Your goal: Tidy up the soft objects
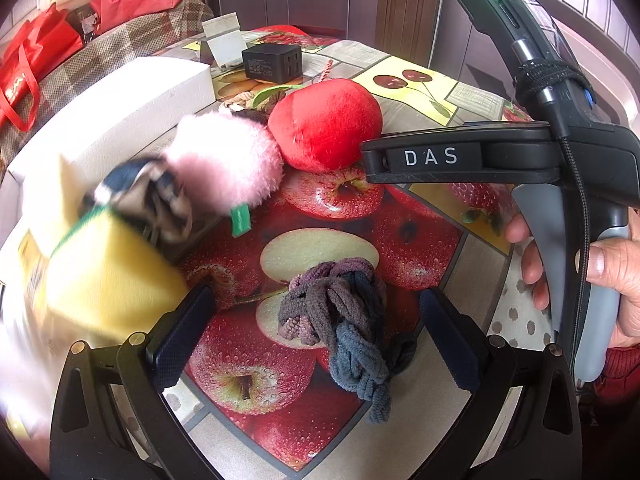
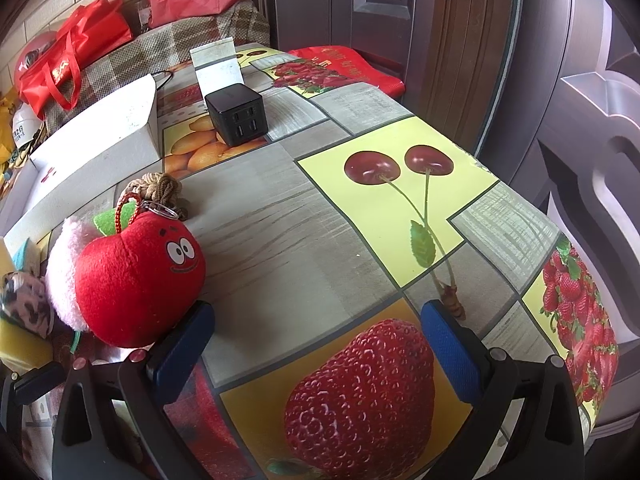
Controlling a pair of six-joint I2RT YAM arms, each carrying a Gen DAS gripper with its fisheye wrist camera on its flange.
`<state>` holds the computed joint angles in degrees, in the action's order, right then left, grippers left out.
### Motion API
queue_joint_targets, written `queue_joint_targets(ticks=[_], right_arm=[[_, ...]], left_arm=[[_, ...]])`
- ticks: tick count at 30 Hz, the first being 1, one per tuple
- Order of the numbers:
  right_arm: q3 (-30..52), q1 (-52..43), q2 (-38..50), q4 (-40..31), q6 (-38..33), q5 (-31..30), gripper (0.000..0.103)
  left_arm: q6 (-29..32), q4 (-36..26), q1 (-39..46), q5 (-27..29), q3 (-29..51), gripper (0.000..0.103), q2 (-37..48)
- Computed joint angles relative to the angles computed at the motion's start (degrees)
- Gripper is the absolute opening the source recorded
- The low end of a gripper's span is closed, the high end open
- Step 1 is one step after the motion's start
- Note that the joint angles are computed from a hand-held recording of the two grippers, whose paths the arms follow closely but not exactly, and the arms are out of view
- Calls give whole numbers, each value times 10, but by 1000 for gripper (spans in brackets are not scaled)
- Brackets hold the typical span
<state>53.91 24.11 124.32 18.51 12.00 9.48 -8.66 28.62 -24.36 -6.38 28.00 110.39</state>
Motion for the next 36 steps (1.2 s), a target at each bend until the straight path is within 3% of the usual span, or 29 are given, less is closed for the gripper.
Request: queue_joint_targets(ticks=[19, 29, 33, 36], right_arm=[[1, 1, 0, -2, -1, 2, 103], [0, 2, -1, -2, 0, 2, 103], [-24, -14, -12, 36, 18, -35, 103], [-80, -50, -33, 123, 43, -111, 103]], left_arm=[[-6, -3, -4, -6, 2, 102, 1], [-17, -28, -24, -10, 52, 102, 27], [-16, 41, -37, 9, -23, 101, -28], [-32, 114, -69, -48, -140, 101, -160]])
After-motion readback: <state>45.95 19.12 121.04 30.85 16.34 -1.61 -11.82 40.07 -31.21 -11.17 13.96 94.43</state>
